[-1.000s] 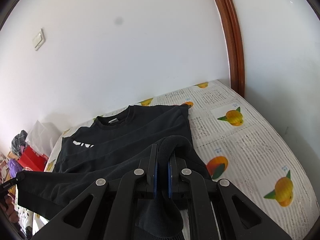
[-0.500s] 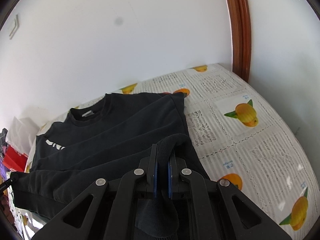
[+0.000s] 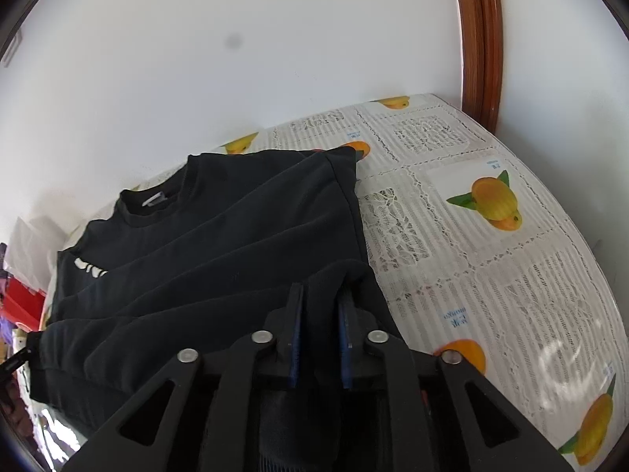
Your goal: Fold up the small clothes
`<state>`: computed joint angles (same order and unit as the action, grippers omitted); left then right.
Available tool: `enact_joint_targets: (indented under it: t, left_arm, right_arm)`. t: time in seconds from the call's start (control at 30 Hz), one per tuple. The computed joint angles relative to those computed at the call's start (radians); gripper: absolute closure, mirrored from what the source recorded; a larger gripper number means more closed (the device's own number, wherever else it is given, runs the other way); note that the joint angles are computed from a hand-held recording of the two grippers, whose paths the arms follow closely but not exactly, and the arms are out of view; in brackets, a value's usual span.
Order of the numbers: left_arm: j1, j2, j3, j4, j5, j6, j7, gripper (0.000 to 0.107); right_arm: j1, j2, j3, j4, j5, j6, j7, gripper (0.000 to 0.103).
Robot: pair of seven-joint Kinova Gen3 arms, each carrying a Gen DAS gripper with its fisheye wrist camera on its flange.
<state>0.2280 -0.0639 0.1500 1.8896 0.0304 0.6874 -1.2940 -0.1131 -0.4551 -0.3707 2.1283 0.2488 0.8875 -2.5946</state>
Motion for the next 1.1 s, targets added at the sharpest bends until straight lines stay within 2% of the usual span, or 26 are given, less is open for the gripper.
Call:
enact_joint_targets:
  t: [0.07, 0.13, 0.3, 0.43, 0.63, 0.77, 0.9, 1.1]
  left_arm:
    - [0.0, -0.008, -0.008, 0.004, 0.025, 0.009, -0.021, 0.093]
    - [-0.002, -0.024, -0.018, 0.013, 0.06, 0.02, -0.052, 0.087]
    - [-0.008, -0.087, -0.04, 0.056, 0.119, 0.031, -0.114, 0.064]
    - [-0.025, -0.14, -0.033, 0.08, 0.113, 0.058, -0.116, 0.063]
    - [-0.053, -0.204, -0.034, 0.132, 0.08, 0.082, -0.102, 0.061]
    - [-0.066, -0.198, -0.048, 0.162, 0.086, 0.078, -0.115, 0.061]
    - [-0.063, -0.182, -0.077, 0.187, 0.132, 0.046, -0.161, 0.061]
    - [-0.067, -0.159, -0.061, 0.198, 0.147, 0.01, -0.174, 0.061]
  right_arm:
    - [-0.022, -0.052, 0.016, -0.003, -0.025, 0.033, 0.027, 0.074]
    - [-0.01, -0.105, -0.014, -0.007, -0.029, 0.081, 0.032, 0.066]
    - [0.031, -0.217, -0.061, 0.003, -0.057, 0.177, 0.061, 0.065]
    - [0.04, -0.258, -0.027, 0.044, -0.114, 0.191, 0.096, 0.065]
    - [0.062, -0.298, -0.014, 0.095, -0.183, 0.15, 0.122, 0.065]
    - [0.079, -0.283, -0.021, 0.096, -0.205, 0.13, 0.143, 0.065]
    - [0.099, -0.26, -0.04, 0.097, -0.207, 0.12, 0.144, 0.064]
    - [0.106, -0.23, -0.044, 0.093, -0.202, 0.119, 0.136, 0.067]
